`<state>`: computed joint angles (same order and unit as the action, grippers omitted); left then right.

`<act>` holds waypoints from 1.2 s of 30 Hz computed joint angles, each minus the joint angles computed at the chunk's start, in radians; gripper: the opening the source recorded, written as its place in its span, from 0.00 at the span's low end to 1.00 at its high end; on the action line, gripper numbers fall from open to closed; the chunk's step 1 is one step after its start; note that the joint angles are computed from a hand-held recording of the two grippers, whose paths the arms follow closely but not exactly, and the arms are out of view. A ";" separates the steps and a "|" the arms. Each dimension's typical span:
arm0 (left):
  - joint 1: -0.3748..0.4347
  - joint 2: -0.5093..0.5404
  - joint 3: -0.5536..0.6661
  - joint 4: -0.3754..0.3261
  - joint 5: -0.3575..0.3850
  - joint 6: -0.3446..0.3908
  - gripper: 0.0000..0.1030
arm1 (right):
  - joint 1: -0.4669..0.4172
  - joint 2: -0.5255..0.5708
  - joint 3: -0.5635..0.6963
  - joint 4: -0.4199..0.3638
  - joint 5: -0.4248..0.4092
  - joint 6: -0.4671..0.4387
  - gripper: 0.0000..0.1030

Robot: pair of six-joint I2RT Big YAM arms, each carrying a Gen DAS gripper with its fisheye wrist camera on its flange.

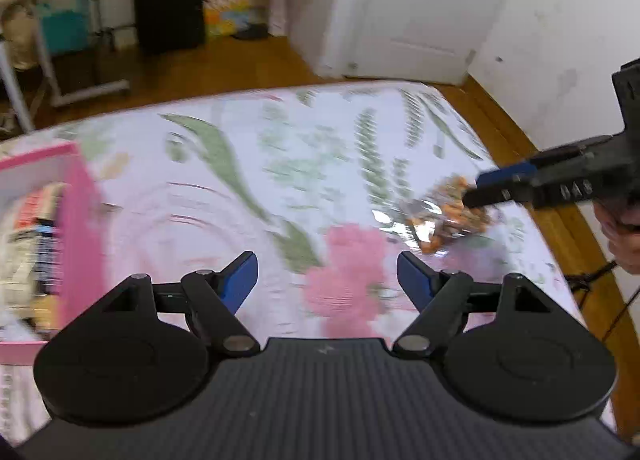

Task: Organize snacks
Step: 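Reach both tools to the clear candy egg bag and grasp it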

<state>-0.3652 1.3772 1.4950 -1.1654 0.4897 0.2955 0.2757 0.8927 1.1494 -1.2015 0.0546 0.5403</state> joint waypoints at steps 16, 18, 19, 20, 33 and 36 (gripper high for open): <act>-0.214 0.154 -0.111 0.280 0.025 -0.234 0.74 | -0.511 -0.210 -0.366 0.169 -0.148 -0.181 0.73; -0.218 0.184 -0.103 0.279 0.043 -0.260 0.74 | -0.581 -0.205 -0.401 0.196 -0.251 -0.186 0.74; -0.221 0.197 -0.103 0.290 0.044 -0.285 0.74 | -0.612 -0.203 -0.419 0.213 -0.302 -0.181 0.77; -0.223 0.209 -0.101 0.295 0.044 -0.302 0.74 | -0.631 -0.209 -0.436 0.235 -0.336 -0.172 0.78; -0.308 0.231 -0.116 0.401 0.006 -0.328 0.85 | -0.577 -0.181 -0.436 0.234 -0.416 -0.223 0.81; -0.300 0.244 -0.094 0.363 0.061 -0.372 0.80 | -0.524 -0.179 -0.431 0.239 -0.394 -0.202 0.81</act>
<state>-0.6651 1.6209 1.4009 -0.8020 0.5504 -0.0764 -0.2487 0.7133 0.7183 -0.9625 -0.3397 0.3384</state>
